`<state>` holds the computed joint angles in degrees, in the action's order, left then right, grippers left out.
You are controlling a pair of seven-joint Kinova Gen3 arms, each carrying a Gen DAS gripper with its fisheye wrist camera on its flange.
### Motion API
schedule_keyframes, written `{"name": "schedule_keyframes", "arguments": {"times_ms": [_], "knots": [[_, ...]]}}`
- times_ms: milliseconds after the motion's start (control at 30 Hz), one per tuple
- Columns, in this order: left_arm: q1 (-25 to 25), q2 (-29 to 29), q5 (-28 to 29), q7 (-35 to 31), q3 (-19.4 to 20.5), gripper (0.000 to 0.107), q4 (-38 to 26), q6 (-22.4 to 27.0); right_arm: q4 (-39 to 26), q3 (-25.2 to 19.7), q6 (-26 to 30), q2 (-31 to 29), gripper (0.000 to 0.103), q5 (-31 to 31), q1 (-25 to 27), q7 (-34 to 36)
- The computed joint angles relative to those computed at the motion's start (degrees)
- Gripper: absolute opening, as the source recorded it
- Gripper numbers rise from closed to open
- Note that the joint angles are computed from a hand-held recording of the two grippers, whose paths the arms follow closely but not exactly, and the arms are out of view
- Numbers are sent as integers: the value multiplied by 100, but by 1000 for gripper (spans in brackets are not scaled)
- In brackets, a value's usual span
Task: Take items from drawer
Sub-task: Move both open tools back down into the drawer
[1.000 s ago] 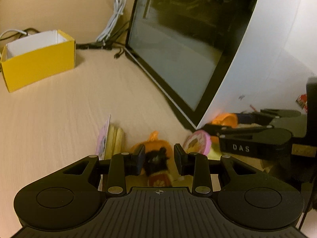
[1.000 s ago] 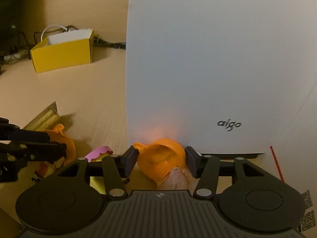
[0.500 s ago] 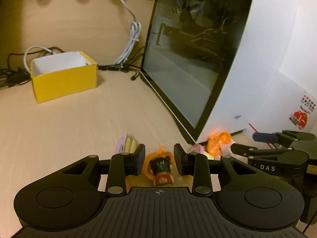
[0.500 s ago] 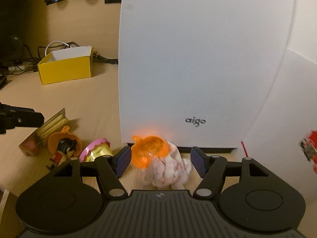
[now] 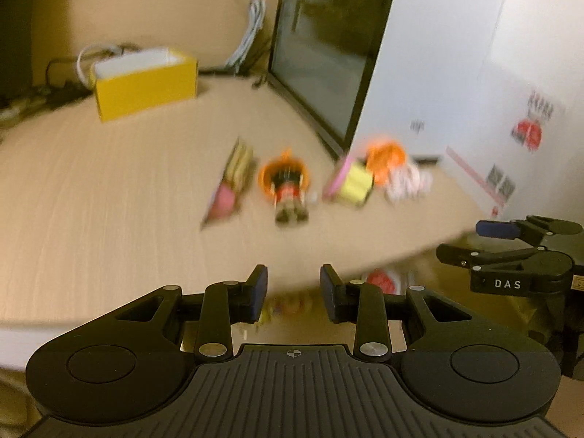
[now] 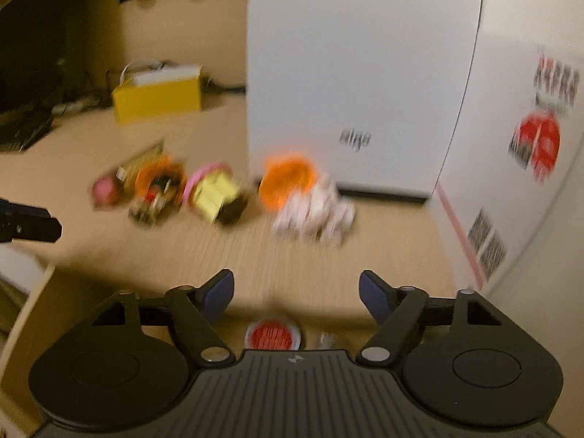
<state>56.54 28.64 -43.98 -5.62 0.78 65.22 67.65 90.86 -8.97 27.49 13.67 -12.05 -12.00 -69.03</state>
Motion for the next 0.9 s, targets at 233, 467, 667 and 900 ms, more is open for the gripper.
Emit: {"name": "schedule_keyframes", "arguments": {"times_ms": [233, 467, 667, 900], "knots": [[-288, 263, 1078, -669, 331, 35, -357, 629, 414, -105, 220, 96, 77, -69, 12, 438], [-479, 597, 1731, -1307, 306, 35, -781, 1008, 492, -147, 169, 221, 77, 100, -180, 662], [-643, 974, 2175, -1586, 191, 35, -1346, 1355, 287, -203, 480, 346, 77, -259, 33, 870], [-724, 1237, 2365, -1850, 67, 35, -1596, 1413, 266, -209, 553, 373, 77, -458, 106, 956]]}}
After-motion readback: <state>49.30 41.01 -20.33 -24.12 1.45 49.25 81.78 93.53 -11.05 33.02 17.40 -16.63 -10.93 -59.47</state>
